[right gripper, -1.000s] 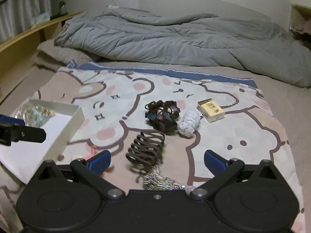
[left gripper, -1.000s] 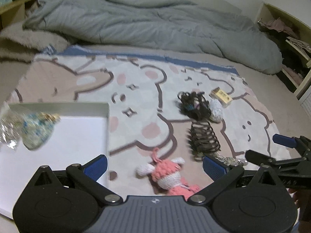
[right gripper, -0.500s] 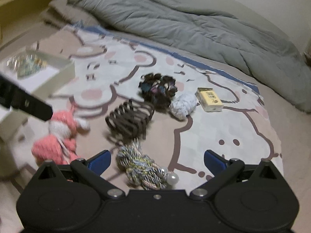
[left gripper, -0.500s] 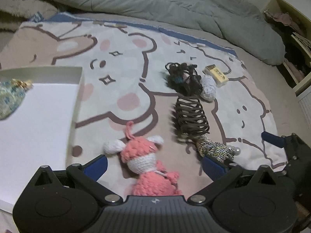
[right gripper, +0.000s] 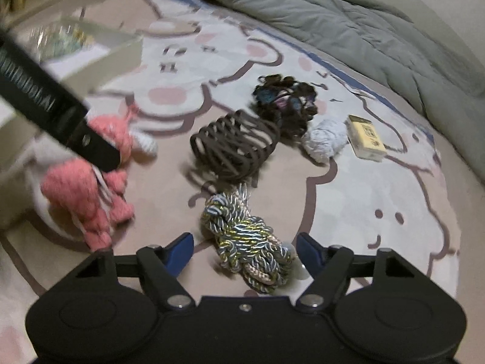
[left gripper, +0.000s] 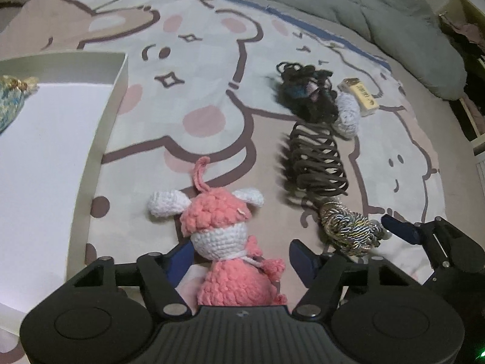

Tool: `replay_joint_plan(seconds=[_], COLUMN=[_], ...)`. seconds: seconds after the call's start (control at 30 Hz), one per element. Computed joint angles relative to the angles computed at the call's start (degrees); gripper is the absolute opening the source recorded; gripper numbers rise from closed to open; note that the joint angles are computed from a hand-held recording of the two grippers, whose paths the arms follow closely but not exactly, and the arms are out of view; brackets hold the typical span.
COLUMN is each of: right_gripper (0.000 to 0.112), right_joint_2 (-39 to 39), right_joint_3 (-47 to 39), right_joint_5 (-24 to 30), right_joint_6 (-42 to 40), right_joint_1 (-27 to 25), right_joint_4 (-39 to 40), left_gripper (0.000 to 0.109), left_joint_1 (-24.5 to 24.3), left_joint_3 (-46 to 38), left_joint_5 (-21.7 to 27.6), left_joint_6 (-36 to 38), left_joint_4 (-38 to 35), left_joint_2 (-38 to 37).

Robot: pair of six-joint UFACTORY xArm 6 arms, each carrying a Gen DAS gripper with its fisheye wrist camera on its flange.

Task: Organize objects
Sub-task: 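Grasp the pink crocheted bunny with the left tool while the right tool grasps the braided rope knot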

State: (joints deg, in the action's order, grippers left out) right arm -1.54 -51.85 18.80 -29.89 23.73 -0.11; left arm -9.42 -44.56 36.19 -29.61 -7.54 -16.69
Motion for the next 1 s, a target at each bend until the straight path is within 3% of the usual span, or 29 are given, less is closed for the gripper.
replay_joint_plan(seconds=[0.13, 0.3, 0.5, 0.6, 0.63, 0.83, 1.0], right_gripper=[0.059, 0.056, 0.058, 0.055, 0.048, 0.046, 0.045], right_joint_2=[1.10, 2.14, 3.03, 3.45, 3.48, 3.16, 1.77], right_joint_3=[0.37, 0.45, 1.23, 0.65, 0.50, -0.92, -1.65], right_joint_5=[-1.87, -4.25, -7.67, -6.81, -6.57, -3.21, -0.61], right_joint_6=[5.36, 6.67, 7.45, 3.94, 3.00, 1.72, -1.31], right_joint_1=[-0.06, -0.62, -1.15, -0.83, -0.73, -0.15, 0.02], right_joint_4=[-11.41, -14.67, -19.14, -15.86, -14.79, -10.18, -2.11], left_gripper=[0.067, 0.067, 0.057, 0.050, 0.050, 0.038, 0.038], left_joint_1=[-0.18, 0.47, 0.33, 0.45, 0.60, 0.78, 0.78], left_joint_3=[-0.88, -2.03, -3.09, -3.18, -3.08, -2.34, -1.19], left_joint_5=[0.16, 0.86, 2.39, 2.28, 2.12, 1.28, -0.41], left_joint_6=[-0.31, -1.27, 0.42, 2.04, 3.19, 8.60, 10.42], left_joint_4=[0.49, 0.23, -0.35, -1.35, -2.41, -5.88, -5.41], left_joint_2=[1.59, 3.51, 5.52, 5.74, 5.72, 4.74, 2.66])
